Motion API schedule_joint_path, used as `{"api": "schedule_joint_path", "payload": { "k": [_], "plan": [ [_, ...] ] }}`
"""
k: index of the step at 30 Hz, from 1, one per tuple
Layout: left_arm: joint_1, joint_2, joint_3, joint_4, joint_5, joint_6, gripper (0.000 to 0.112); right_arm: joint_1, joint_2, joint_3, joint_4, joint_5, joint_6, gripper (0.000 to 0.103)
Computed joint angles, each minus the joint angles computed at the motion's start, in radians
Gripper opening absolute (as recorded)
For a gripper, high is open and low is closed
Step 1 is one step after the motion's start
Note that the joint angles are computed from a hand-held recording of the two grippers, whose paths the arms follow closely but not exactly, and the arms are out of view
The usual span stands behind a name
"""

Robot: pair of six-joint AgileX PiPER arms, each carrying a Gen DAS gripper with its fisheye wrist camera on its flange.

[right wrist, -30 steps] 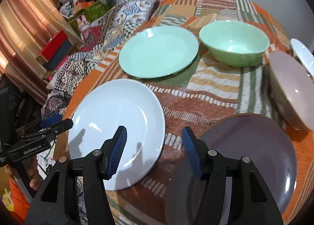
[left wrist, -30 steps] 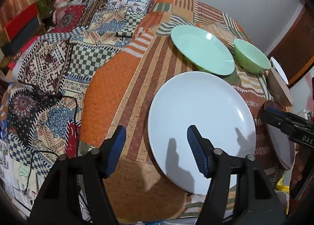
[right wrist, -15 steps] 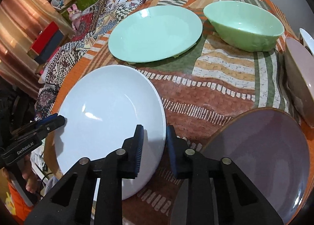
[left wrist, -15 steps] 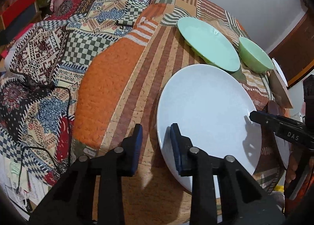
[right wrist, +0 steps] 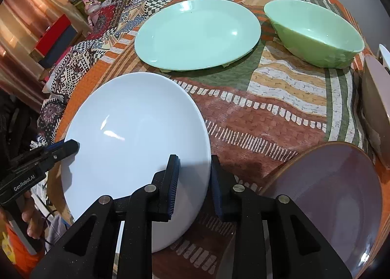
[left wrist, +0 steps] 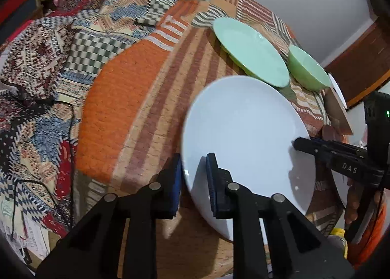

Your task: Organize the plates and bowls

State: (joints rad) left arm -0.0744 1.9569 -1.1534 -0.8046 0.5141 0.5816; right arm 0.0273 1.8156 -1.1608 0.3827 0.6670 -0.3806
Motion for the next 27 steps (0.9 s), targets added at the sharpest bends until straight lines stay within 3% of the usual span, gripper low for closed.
{"api": "schedule_joint_path", "payload": {
  "k": [8, 27],
  "plan": [
    [-0.007, -0.018, 0.013, 0.050, -0.011, -0.052, 0.020, -0.027, -0.033, 0.041, 0.109, 0.007, -0.073, 0.023],
    [-0.065, -0.179, 0.069, 0.138, -0.058, -0.165, 0.020, -0.065, -0.181, 0.135, 0.157, -0.021, -0.134, 0.024]
  ]
}}
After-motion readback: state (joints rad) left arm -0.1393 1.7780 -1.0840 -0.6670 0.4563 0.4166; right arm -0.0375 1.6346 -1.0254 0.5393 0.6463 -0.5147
